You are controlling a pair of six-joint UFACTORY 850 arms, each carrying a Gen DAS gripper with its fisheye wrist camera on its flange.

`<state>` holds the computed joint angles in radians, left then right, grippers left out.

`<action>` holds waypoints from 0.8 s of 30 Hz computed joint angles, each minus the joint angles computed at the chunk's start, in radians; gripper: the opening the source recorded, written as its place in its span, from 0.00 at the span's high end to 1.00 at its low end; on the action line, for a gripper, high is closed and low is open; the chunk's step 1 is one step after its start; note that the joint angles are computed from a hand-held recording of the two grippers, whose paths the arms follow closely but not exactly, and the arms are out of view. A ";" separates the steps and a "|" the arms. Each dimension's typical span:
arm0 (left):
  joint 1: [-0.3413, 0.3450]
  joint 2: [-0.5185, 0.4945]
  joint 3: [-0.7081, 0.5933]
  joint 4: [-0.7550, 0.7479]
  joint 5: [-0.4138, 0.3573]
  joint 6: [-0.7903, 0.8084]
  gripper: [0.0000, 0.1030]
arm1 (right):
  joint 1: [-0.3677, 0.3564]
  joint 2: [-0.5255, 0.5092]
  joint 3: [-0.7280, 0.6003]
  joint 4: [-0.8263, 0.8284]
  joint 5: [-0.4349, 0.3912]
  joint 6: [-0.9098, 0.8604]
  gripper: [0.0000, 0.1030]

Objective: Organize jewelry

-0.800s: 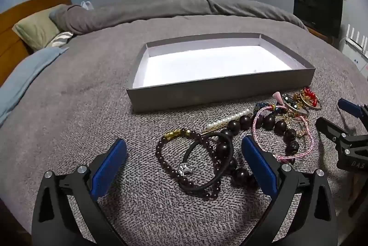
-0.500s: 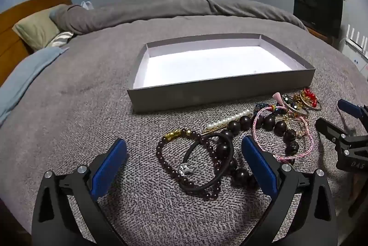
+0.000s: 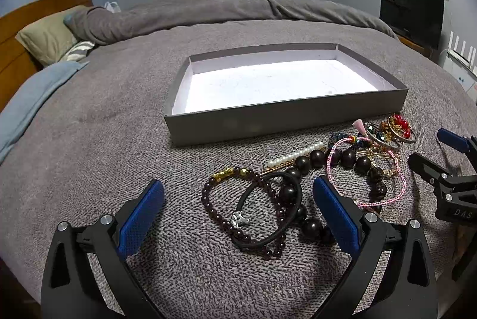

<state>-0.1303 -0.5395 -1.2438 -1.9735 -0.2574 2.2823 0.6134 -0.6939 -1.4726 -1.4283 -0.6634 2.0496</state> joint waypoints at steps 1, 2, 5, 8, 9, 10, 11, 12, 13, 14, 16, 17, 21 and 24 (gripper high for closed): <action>0.000 0.000 0.000 0.002 0.000 -0.002 0.04 | 0.000 0.000 0.000 0.000 0.000 0.000 0.05; 0.001 0.001 0.000 0.007 -0.001 -0.007 0.04 | 0.000 0.000 0.000 0.000 0.000 0.000 0.05; 0.000 0.001 -0.001 0.012 0.000 -0.013 0.04 | 0.000 0.000 0.000 0.000 0.001 0.000 0.05; 0.001 0.001 -0.001 0.013 0.000 -0.014 0.04 | 0.000 0.000 0.000 0.001 0.001 -0.002 0.05; 0.001 0.001 0.000 0.012 0.000 -0.013 0.04 | 0.000 0.000 0.000 0.001 0.001 -0.002 0.05; 0.000 0.000 0.000 0.002 -0.001 -0.004 0.04 | 0.000 0.000 0.000 0.001 0.001 -0.002 0.05; 0.001 0.001 0.001 0.003 -0.002 -0.004 0.04 | -0.001 0.000 0.000 0.001 0.001 -0.001 0.05; 0.001 0.001 0.001 -0.003 -0.002 0.002 0.04 | -0.001 0.000 0.000 0.001 0.001 -0.001 0.05; 0.001 0.001 0.001 -0.004 -0.002 0.002 0.04 | -0.001 0.000 0.000 0.001 0.001 -0.001 0.05; 0.001 0.001 0.000 0.000 -0.002 -0.002 0.04 | -0.001 0.000 0.000 0.003 0.001 -0.003 0.05; -0.004 0.005 0.012 -0.032 -0.002 0.027 0.04 | -0.001 0.000 -0.001 0.004 0.001 -0.004 0.05; -0.004 0.006 0.013 -0.031 -0.002 0.026 0.04 | -0.001 0.000 -0.001 0.004 0.001 -0.004 0.05; -0.005 0.007 0.013 -0.032 0.000 0.026 0.04 | -0.001 0.001 -0.001 0.005 0.001 -0.005 0.05; -0.006 0.006 0.013 -0.024 0.001 0.017 0.04 | -0.001 0.001 -0.001 0.005 0.001 -0.006 0.05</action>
<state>-0.1358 -0.5335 -1.2310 -1.9973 -0.2559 2.2993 0.6125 -0.6932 -1.4740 -1.4235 -0.6628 2.0435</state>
